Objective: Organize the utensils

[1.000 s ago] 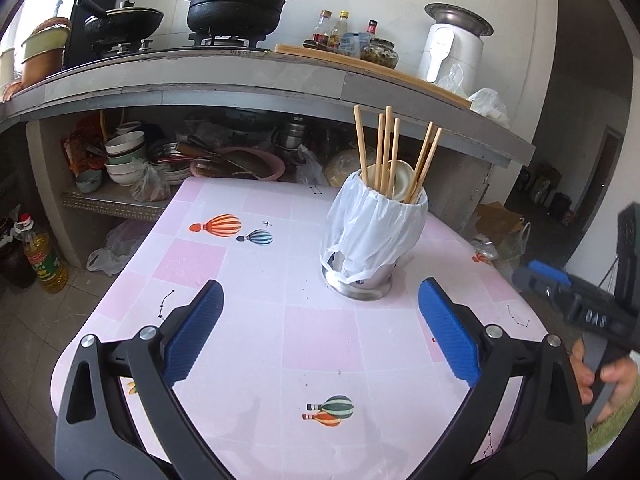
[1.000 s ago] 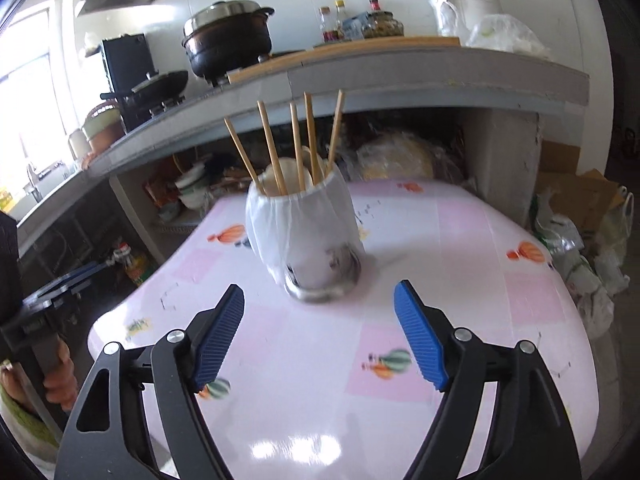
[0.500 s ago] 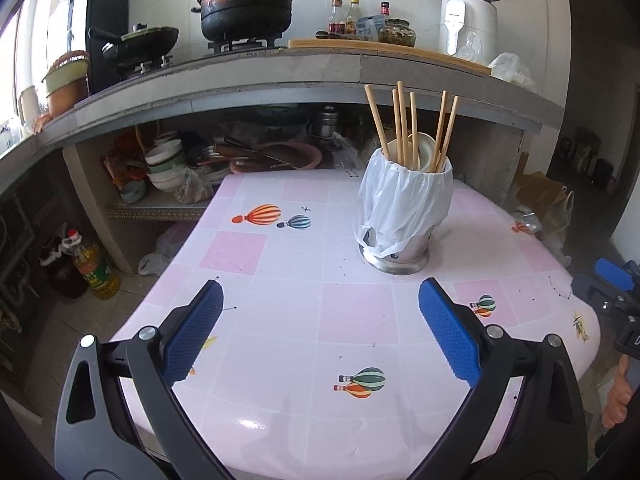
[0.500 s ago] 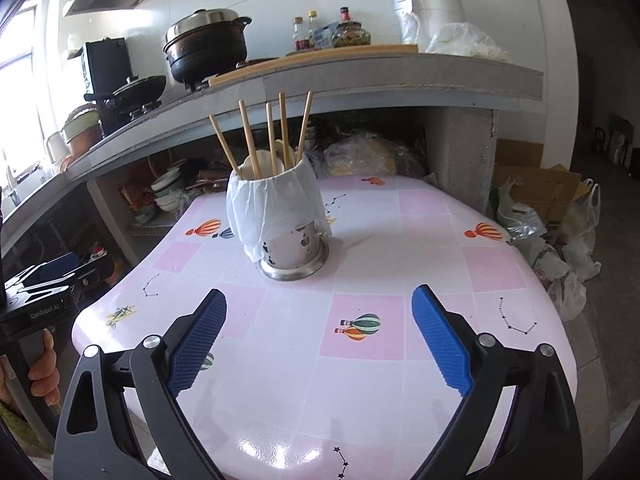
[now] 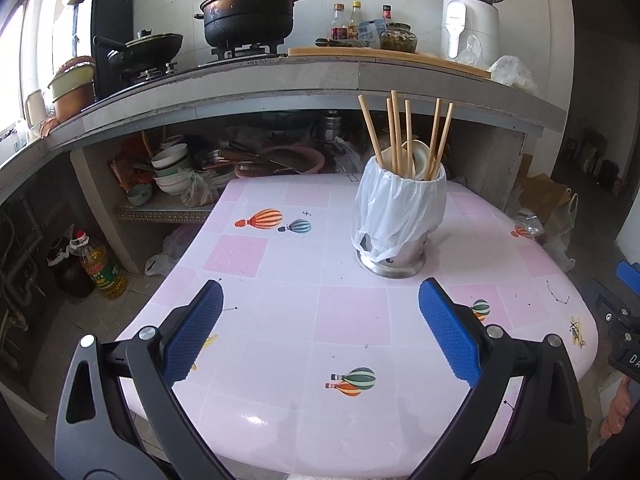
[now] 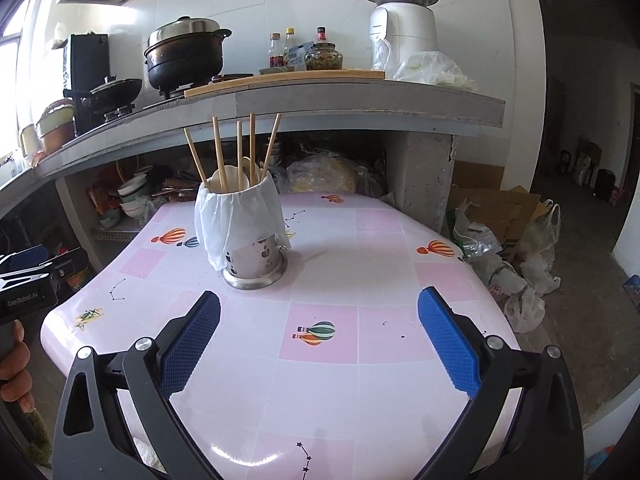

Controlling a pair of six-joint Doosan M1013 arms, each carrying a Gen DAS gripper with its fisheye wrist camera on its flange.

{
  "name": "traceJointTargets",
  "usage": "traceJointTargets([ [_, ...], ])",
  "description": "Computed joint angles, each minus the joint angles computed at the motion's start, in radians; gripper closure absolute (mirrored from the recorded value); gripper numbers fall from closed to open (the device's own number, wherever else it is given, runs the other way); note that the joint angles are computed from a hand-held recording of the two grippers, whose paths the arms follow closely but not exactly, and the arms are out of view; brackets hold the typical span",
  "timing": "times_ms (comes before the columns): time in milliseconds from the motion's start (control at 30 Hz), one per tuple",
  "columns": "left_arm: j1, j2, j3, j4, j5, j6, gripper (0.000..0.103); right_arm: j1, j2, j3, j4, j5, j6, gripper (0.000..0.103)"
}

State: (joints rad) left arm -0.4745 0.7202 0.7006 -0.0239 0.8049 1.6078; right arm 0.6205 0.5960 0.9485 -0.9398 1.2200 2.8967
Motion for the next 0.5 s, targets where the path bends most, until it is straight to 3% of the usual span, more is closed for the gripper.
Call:
traceJointTargets([
  [300,-0.008,0.007,-0.018,-0.003,0.022,0.003,0.008,0.004,0.001,-0.005,-0.006,0.009,-0.003,0.007],
  [500,-0.016,0.052,-0.104,0.028,0.094,-0.019,0.008,-0.005,0.006,-0.021,0.045,0.015,-0.017,0.007],
])
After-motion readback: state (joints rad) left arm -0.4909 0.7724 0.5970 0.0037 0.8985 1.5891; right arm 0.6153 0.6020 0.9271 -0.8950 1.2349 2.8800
